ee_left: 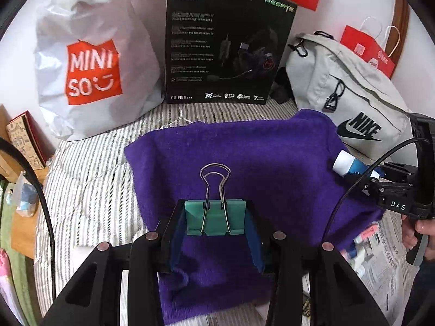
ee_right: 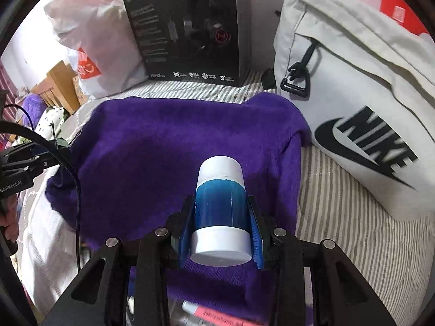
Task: Organize rigid objects
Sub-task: 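Carry the binder clip and deodorant onto the purple towel and release both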
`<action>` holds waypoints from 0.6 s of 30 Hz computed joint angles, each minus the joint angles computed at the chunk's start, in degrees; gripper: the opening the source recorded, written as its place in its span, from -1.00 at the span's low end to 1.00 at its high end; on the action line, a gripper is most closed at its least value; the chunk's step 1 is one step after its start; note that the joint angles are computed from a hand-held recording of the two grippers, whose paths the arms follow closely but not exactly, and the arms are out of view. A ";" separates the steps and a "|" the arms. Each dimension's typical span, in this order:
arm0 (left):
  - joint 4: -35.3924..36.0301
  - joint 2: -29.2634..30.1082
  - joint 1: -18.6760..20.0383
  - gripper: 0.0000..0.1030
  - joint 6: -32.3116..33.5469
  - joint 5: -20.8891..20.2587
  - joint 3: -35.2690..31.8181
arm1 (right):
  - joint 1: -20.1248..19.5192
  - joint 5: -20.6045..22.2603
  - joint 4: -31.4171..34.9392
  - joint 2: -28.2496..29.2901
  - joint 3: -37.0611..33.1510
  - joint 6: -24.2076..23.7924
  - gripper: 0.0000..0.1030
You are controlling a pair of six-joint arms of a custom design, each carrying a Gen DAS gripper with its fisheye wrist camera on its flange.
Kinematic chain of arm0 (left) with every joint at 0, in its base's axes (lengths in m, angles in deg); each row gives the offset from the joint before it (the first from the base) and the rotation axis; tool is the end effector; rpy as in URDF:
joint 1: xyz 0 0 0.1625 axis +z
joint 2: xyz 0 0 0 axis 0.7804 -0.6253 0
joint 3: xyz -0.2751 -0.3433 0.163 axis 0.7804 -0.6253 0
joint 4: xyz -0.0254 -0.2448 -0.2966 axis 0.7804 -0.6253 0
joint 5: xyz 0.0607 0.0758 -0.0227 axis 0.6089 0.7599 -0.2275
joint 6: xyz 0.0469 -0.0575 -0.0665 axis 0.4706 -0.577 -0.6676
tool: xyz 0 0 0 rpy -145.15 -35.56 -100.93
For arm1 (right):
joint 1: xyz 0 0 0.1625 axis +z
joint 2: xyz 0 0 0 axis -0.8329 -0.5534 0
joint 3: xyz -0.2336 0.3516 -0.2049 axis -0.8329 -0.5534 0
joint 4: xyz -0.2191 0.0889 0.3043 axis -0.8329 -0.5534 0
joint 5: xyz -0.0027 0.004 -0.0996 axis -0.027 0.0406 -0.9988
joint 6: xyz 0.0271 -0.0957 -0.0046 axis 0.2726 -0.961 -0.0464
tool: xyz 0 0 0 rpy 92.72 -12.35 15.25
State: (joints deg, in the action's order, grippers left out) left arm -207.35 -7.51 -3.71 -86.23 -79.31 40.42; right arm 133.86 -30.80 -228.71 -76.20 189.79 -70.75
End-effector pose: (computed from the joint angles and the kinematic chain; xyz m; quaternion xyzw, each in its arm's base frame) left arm -0.2023 -0.5384 -0.0248 0.0678 0.8871 -0.3144 0.3311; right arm -0.0294 -0.6429 0.1837 0.3436 -0.9013 0.1328 0.2279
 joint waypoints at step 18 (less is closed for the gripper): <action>5.47 3.22 7.73 -0.24 4.74 -3.71 -10.65 | 3.12 -6.09 0.35 9.95 -11.08 -2.34 -0.30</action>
State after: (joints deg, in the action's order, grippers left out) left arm -201.88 -4.29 4.02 -81.50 -83.03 29.76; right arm 136.98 -36.89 -228.36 -66.25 178.71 -73.10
